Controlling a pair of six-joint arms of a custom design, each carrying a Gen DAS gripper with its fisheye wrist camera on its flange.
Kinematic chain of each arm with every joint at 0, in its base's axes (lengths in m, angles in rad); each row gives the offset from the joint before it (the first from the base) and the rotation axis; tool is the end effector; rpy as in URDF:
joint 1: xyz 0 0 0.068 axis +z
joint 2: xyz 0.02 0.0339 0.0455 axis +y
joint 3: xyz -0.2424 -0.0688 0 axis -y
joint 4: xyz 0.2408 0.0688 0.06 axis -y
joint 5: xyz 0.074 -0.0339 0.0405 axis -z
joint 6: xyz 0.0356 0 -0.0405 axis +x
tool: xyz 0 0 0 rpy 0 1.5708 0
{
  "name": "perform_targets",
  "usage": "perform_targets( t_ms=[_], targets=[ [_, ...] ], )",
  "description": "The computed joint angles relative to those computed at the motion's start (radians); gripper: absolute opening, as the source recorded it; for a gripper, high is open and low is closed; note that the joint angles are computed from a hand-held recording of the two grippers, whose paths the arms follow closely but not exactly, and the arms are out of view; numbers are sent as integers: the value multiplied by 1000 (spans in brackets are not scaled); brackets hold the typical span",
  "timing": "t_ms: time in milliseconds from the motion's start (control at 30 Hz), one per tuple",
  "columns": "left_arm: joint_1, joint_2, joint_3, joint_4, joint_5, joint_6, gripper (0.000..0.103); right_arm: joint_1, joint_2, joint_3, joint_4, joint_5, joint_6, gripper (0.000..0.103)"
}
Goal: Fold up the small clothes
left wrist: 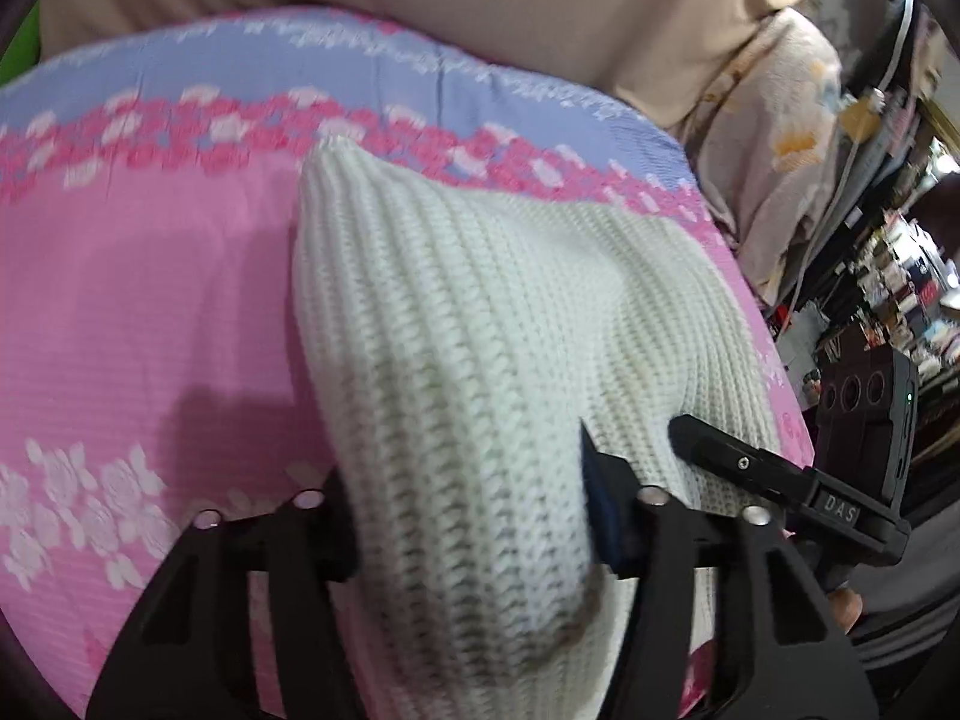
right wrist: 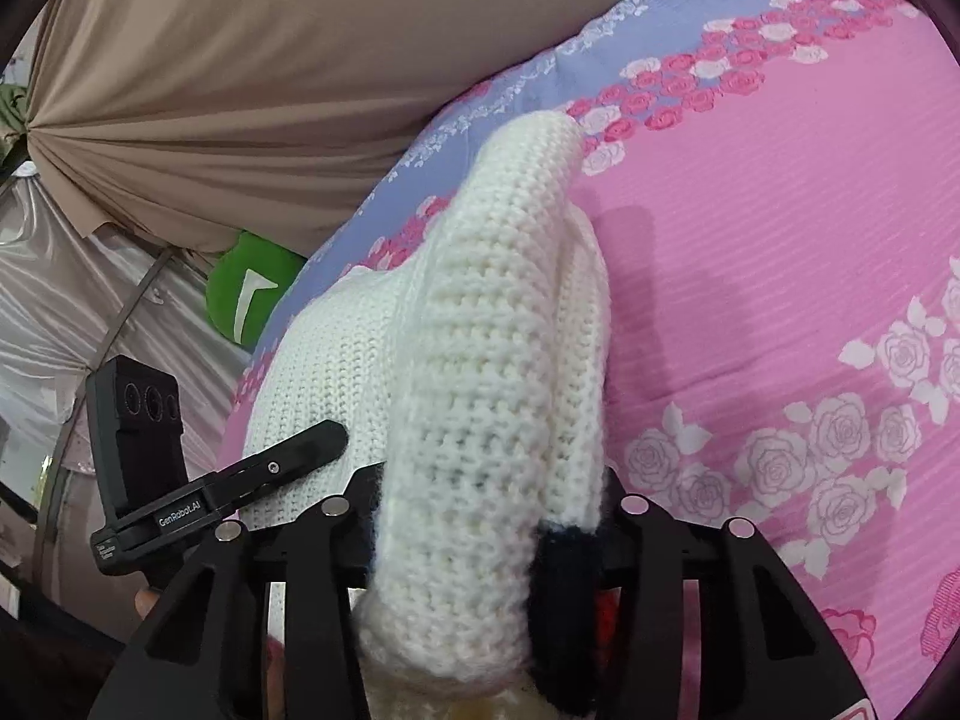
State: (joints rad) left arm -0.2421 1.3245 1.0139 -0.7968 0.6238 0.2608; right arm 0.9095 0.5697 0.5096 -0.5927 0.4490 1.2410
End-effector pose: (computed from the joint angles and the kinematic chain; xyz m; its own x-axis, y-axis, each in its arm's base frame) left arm 0.2421 -0.0812 0.2401 -0.7235 0.3943 -0.5666 0.6569 0.6456 -0.3896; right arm 0.1007 0.1042 0.2252 -0.5931 0.6257 -0.5067 0.1913 0.7208 0.6662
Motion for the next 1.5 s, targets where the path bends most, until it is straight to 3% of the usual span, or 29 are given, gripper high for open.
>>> perform_targets(
  t_ms=[167,333,433,533,733,867,1000,1067,1167,1233,1267,1300,1367,1433,1500],
  targets=[
    [7,-102,53,-55,37,80,46,210,116,193,-144,273,68,42],
    [79,-192,146,-130,142,166,46,407,281,447,-357,550,146,42],
    [138,-227,203,-148,204,205,46,473,380,595,-421,680,101,42],
    [229,-244,267,-165,279,250,46,466,440,678,-321,725,-72,42],
    [410,-158,408,-142,416,305,46,356,546,757,44,654,-466,42],
    [503,-44,513,-126,489,329,47,217,631,802,239,476,-627,43],
    [499,151,651,-105,437,305,51,2,761,857,291,213,-610,46],
    [462,265,690,-63,348,268,61,-113,853,867,303,74,-576,52],
    [406,454,693,51,169,200,64,-237,1026,890,259,-42,-470,55],
    [404,552,685,114,48,144,63,-255,1080,858,225,-25,-383,53],
    [421,581,685,119,38,132,63,-256,1053,790,280,-48,-364,53],
    [452,612,703,93,68,142,63,-244,1022,731,327,-57,-347,53],
    [508,612,687,71,124,145,64,-190,991,721,295,18,-342,53],
    [554,585,651,74,159,171,66,-136,1021,811,164,110,-352,54],
    [562,530,588,117,159,162,70,-117,1076,910,83,115,-380,54]
  ],
)
